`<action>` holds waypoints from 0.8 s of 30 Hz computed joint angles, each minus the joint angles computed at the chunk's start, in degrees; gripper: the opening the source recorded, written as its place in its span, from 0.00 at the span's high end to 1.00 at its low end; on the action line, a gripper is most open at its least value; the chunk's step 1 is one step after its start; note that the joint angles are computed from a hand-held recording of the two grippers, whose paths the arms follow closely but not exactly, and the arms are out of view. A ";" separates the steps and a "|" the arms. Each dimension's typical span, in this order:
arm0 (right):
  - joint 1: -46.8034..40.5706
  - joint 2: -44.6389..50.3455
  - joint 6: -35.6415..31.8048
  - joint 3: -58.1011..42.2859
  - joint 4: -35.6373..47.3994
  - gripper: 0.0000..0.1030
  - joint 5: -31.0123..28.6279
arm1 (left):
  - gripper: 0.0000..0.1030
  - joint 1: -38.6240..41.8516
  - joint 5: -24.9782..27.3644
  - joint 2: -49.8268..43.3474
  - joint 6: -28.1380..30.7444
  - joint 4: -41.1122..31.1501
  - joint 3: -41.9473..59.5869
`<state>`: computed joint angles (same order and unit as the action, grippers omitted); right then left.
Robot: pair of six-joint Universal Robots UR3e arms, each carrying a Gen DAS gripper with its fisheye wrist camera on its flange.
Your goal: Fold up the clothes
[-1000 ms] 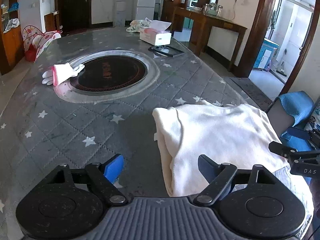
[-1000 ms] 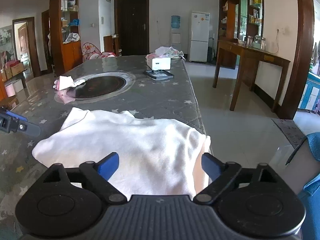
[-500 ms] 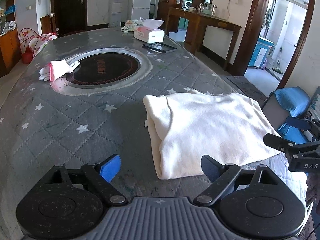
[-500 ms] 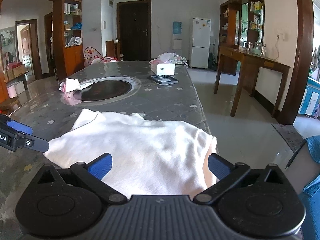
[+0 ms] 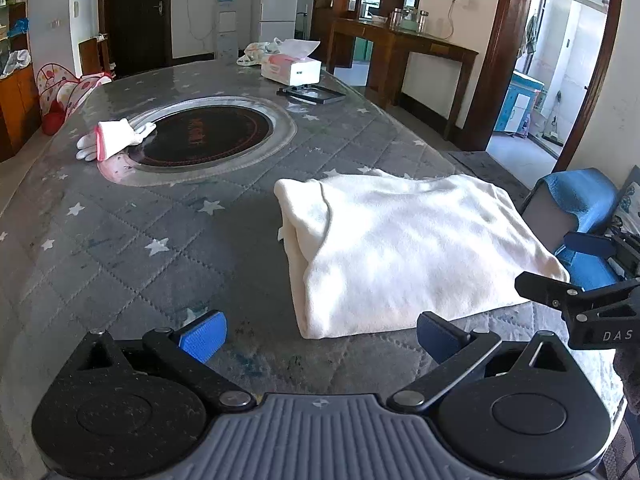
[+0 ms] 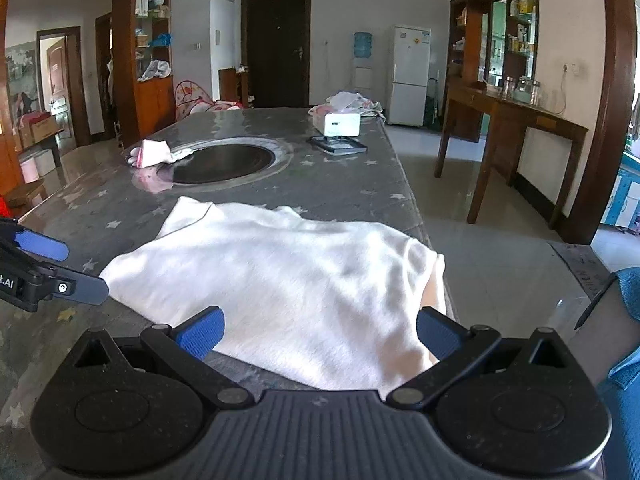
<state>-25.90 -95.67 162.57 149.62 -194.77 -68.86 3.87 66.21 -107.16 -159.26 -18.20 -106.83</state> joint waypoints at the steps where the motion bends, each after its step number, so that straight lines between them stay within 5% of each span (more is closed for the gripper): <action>1: 0.29 0.05 -0.12 -0.11 0.31 0.00 -0.15 | 0.00 -0.20 0.53 0.04 -0.11 0.49 -0.27; 24: 3.77 -0.34 -0.69 0.31 1.09 0.10 -1.21 | 0.00 -1.17 3.89 3.91 0.02 8.38 -7.22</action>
